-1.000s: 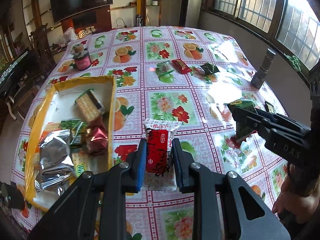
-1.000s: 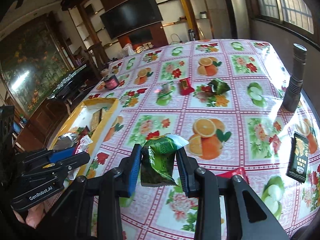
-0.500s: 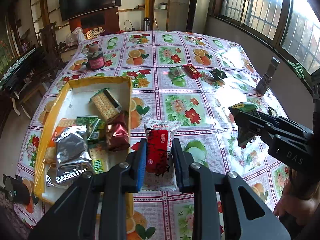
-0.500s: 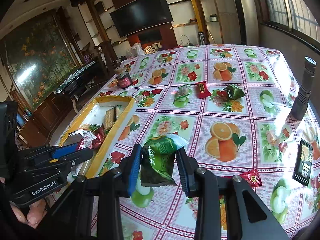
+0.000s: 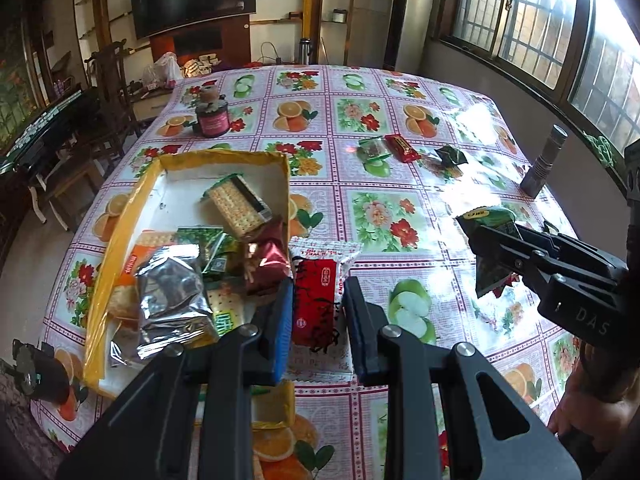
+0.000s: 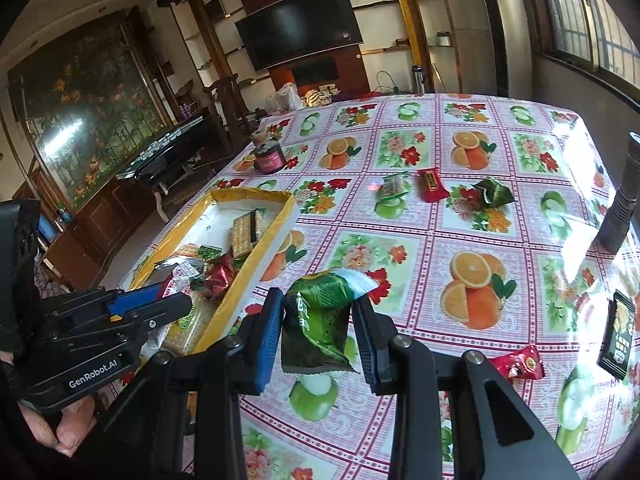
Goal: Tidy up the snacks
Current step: 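Lift both candies and carry them toward the tray, then lower the red-and-white candy and green candy bag into the tray with both grippers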
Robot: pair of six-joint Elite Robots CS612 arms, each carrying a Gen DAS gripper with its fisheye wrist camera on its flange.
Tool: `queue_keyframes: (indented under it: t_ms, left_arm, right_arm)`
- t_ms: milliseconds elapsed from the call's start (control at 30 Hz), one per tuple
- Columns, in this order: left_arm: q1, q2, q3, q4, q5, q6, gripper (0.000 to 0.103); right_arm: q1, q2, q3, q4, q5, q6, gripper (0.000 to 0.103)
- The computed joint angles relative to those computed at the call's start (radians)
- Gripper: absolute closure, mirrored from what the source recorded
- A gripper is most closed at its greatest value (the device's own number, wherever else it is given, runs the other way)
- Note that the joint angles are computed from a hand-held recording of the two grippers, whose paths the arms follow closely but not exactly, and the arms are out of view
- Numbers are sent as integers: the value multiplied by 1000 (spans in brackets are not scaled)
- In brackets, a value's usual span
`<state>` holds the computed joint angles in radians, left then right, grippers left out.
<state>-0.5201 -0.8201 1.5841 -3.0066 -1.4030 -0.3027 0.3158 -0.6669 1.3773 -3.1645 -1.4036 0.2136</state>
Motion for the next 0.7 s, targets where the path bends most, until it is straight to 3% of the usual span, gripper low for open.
queue_keyframes:
  t_ms: [700]
  left_arm:
    - [32,0,8,2,8,-35,76]
  right_arm:
    - [25,43,-98,70,49,-46,69]
